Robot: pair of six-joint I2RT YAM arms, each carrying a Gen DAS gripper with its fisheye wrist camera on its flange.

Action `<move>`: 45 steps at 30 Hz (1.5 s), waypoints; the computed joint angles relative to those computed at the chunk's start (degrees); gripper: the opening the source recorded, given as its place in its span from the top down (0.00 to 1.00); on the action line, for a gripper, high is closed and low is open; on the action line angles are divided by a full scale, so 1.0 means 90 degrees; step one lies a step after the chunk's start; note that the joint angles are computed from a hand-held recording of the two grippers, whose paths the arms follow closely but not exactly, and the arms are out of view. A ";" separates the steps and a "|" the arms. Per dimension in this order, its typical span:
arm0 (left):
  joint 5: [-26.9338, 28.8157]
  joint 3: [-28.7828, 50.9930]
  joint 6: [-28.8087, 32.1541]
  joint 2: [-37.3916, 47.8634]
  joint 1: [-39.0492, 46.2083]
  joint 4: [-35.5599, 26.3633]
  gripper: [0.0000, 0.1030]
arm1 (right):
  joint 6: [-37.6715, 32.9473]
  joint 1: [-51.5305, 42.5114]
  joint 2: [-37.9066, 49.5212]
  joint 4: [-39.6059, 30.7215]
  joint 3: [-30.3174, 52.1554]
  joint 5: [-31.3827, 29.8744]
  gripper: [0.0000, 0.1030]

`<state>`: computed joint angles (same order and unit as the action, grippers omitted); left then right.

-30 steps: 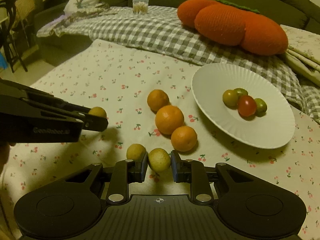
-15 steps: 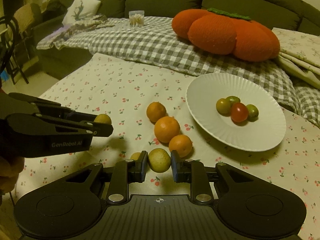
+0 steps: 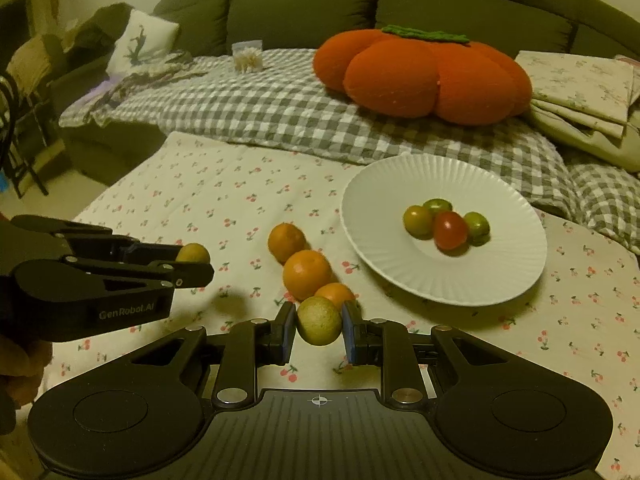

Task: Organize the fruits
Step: 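Carry both pale yellow fruits with both grippers over the white plate, then open the left gripper then the right to drop the fruits onto the plate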

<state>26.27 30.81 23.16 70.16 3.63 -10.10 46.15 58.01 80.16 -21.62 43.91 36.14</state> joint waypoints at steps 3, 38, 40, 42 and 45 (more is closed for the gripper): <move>0.0057 0.0058 -0.0064 -0.0025 -0.0098 -0.0057 0.78 | 0.0103 -0.0063 -0.0193 -0.0081 -0.0079 0.0055 0.78; -0.0725 0.0305 -0.0639 0.1672 -0.2713 0.2418 0.78 | 0.0328 -0.2381 -0.1182 0.0825 -0.1395 -0.0536 0.78; -0.0721 0.0327 -0.0634 0.1783 -0.2701 0.2484 0.78 | 0.0228 -0.2424 -0.1173 0.0894 -0.1407 -0.0574 0.78; -0.0731 0.0367 -0.0653 0.1877 -0.2700 0.2547 0.78 | 0.0131 -0.2457 -0.1170 0.0986 -0.1423 -0.0585 0.78; -0.0715 0.0399 -0.0716 0.1978 -0.2669 0.2640 0.78 | 0.0039 -0.2534 -0.1150 0.1175 -0.1486 -0.0647 0.78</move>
<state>19.83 34.40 16.71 87.96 -20.39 13.66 46.50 35.21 69.81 -11.04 30.54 30.31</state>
